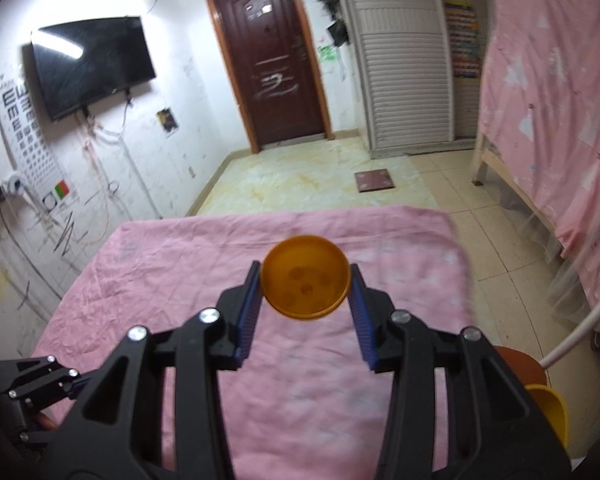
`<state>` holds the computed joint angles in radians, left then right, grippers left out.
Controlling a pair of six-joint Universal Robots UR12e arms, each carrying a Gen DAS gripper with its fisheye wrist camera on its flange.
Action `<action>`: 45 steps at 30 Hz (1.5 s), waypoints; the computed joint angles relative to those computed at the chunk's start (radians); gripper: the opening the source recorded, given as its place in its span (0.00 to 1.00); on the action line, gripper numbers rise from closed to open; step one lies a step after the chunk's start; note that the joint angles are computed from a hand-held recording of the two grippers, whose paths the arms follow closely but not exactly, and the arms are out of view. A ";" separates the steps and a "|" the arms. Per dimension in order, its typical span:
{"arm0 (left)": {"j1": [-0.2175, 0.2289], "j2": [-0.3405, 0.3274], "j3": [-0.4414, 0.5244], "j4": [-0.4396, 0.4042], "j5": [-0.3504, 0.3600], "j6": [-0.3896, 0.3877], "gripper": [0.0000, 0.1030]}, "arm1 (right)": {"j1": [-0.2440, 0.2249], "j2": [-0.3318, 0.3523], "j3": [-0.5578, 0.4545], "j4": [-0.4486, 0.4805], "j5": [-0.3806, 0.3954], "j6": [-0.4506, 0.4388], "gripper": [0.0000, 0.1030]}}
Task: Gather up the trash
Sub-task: 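Carry the orange box and orange cup to the yellow bin and release both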
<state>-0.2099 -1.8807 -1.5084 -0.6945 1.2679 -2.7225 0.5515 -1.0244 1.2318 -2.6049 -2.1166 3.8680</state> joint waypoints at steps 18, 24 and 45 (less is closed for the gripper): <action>-0.113 0.049 -0.065 0.010 -0.005 0.132 0.15 | 0.018 -0.210 0.349 -0.096 -0.170 0.231 0.39; -0.153 0.060 -0.079 -0.002 -0.010 0.179 0.15 | 0.025 -0.260 0.431 -0.098 -0.210 0.314 0.39; -0.268 -0.001 -0.027 -0.120 -0.019 0.224 0.15 | 0.028 -0.343 0.601 -0.134 -0.251 0.502 0.39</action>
<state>-0.4784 -1.8822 -1.5353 -0.8144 1.2489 -2.4985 0.5792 -1.3674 1.8327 -2.7393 -2.3672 4.3701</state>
